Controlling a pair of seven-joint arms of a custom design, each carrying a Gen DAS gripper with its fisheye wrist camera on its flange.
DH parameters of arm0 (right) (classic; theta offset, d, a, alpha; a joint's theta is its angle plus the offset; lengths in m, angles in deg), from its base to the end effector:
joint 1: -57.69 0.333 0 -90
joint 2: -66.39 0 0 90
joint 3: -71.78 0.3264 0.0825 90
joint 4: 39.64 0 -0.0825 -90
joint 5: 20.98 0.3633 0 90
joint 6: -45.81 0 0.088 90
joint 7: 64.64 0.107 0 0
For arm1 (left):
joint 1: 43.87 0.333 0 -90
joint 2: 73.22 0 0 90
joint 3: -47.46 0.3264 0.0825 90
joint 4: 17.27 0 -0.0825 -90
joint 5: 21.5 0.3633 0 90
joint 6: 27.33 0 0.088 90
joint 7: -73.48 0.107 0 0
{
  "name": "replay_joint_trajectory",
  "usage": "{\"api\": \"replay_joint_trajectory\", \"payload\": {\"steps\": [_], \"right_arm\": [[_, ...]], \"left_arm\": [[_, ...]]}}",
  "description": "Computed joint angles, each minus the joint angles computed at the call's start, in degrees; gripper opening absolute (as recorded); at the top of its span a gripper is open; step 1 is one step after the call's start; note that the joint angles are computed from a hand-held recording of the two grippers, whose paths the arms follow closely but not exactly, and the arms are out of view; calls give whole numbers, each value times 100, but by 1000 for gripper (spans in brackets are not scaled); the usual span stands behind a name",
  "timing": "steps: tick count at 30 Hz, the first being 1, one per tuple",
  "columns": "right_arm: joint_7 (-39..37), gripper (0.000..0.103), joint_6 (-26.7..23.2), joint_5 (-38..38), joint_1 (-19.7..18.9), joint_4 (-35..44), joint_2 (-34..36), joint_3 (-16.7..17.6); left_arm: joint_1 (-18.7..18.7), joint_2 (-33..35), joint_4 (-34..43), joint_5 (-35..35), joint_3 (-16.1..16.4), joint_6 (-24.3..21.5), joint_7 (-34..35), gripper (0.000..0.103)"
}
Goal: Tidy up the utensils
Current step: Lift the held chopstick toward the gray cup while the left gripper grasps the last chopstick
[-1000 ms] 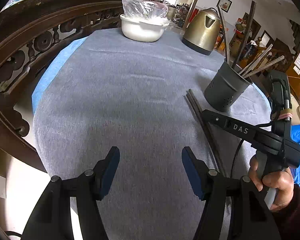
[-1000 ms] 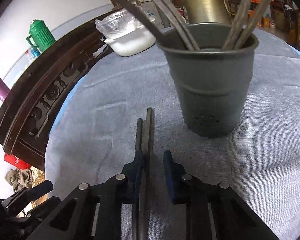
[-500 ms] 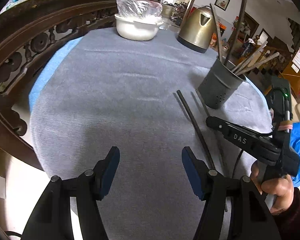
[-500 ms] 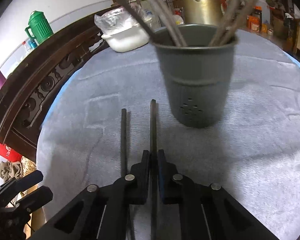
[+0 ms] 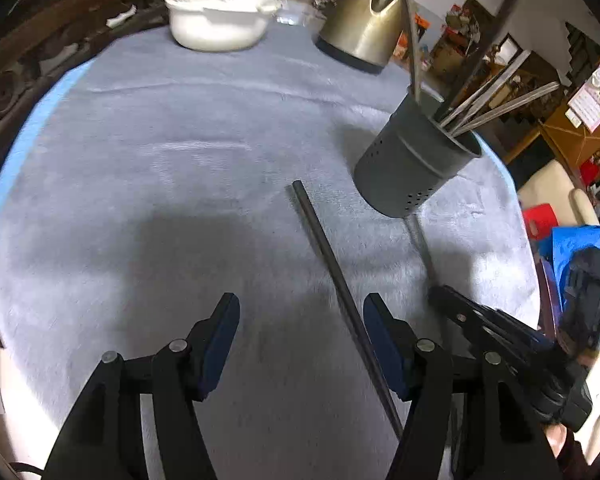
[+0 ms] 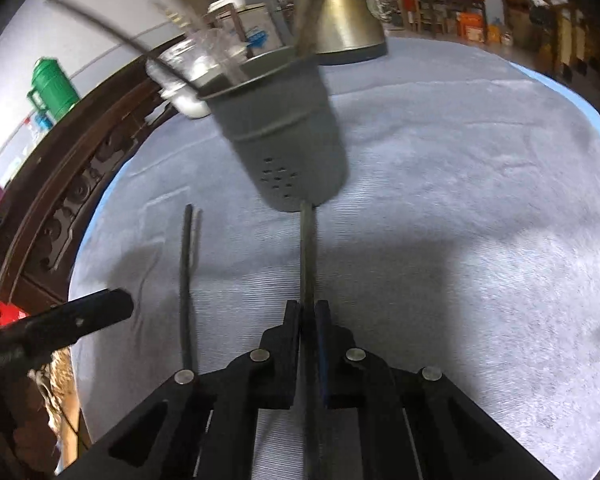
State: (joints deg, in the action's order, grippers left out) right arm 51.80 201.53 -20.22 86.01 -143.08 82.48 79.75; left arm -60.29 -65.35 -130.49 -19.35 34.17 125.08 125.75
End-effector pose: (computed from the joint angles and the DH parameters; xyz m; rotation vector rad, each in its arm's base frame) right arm 0.5380 0.3829 0.4836 -1.8987 1.6439 -0.1380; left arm 0.5326 -0.2982 0.4846 -2.1938 1.9400 -0.8124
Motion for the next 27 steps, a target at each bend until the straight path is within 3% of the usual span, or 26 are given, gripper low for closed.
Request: {"api": "replay_joint_trajectory", "payload": {"steps": [5,10,11,13,14,19,24,26,27], "right_arm": [[181,8,-106,-67,-59,-153,-159,-92],[-134,9,-226,543,-336,-304,-283,83],[-246,9,-232,719,-386,-323,-294,128],[-653,10,-305,1296,-567,-306,-301,269],[-763,10,-297,1474,-598,-327,-326,286],[-919,14,-123,1673,-604,-126,-257,194],[-899,18,-554,1473,-551,606,185,116],[-860,18,-661,1345,-509,809,329,80],[-814,19,-760,1240,-470,949,421,50]], "left_arm": [[134,503,625,-440,-56,-264,517,63],[201,952,1198,-817,-105,-535,918,49],[173,1012,1271,-770,-80,-526,941,46],[207,1136,1408,-908,-149,-574,1160,24],[179,1180,1457,-910,-147,-593,1181,22],[137,1202,1447,-990,-237,-514,1561,22],[178,1187,1453,-1243,-287,-573,1858,24],[250,1168,1456,-1435,-293,-628,1922,35],[219,1165,1474,-1397,-229,-640,1818,45]]}}
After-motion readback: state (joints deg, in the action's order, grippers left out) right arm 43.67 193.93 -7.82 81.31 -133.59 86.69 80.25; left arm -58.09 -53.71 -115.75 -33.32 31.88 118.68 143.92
